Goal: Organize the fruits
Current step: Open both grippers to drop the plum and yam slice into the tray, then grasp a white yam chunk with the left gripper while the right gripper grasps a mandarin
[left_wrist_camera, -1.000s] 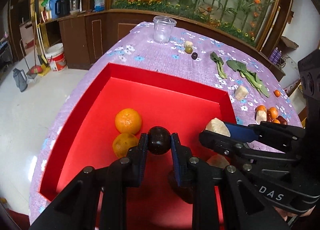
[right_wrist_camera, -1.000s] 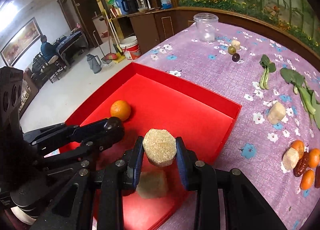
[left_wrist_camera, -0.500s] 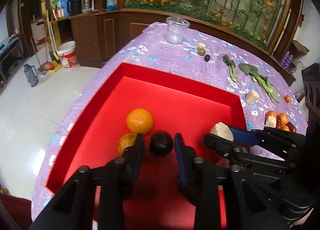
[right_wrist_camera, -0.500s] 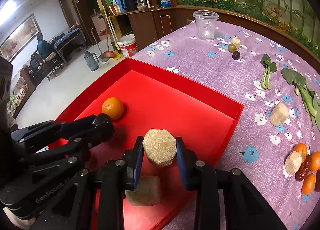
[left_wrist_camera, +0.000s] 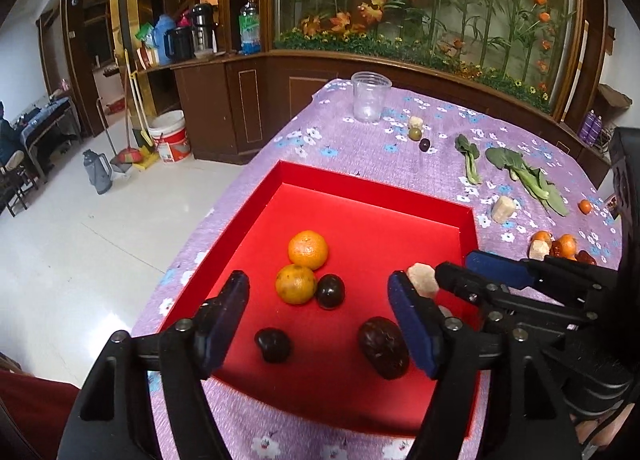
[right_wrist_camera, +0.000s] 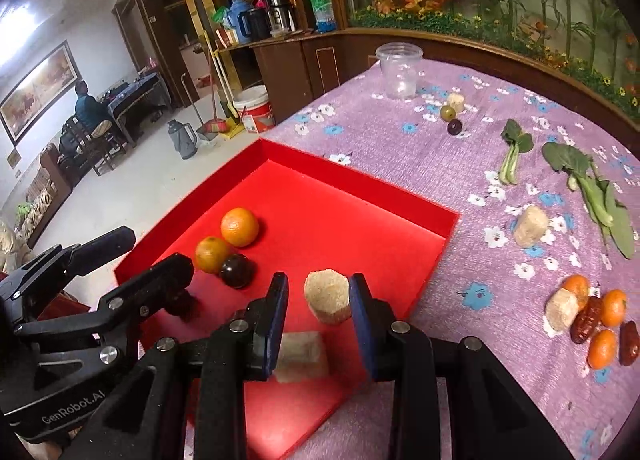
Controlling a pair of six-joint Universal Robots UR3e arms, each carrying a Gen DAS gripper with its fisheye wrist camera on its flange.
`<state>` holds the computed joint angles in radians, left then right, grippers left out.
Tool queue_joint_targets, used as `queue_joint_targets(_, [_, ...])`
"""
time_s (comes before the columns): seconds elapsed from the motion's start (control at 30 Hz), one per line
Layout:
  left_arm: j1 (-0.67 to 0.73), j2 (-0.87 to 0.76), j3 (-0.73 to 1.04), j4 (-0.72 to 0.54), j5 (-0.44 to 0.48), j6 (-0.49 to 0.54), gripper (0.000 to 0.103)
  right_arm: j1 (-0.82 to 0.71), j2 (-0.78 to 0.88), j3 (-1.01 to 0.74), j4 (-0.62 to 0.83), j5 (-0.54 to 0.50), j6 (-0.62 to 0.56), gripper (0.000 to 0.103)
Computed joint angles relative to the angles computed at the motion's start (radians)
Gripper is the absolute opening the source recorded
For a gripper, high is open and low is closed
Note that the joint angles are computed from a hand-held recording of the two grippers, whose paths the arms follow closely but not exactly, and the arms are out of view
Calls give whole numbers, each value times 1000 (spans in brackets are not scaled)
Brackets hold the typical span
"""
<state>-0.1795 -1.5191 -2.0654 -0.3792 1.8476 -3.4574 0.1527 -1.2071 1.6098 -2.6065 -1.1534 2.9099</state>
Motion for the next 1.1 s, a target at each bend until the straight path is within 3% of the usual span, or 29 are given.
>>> queue_joint_targets(0.27, [-159, 17, 44, -55, 163, -38, 75, -86, -203, 214, -51, 51, -28, 35])
queue_joint_targets(0.43, [-246, 9, 97, -99, 205, -68, 77, -195, -347, 360, -47, 107, -73, 36])
queue_joint_targets(0.77, [-294, -77, 213, -123, 72, -62, 77, -657, -645, 591, 136, 210, -339, 37])
queue_joint_targets(0.93, [-288, -203, 320, -114, -47, -34, 77, -818, -607, 573, 179, 227, -382, 37])
queue_joint_targets(1.1, [-298, -390, 508, -135, -98, -5, 77, -835, -485, 518, 145, 234, -346, 37])
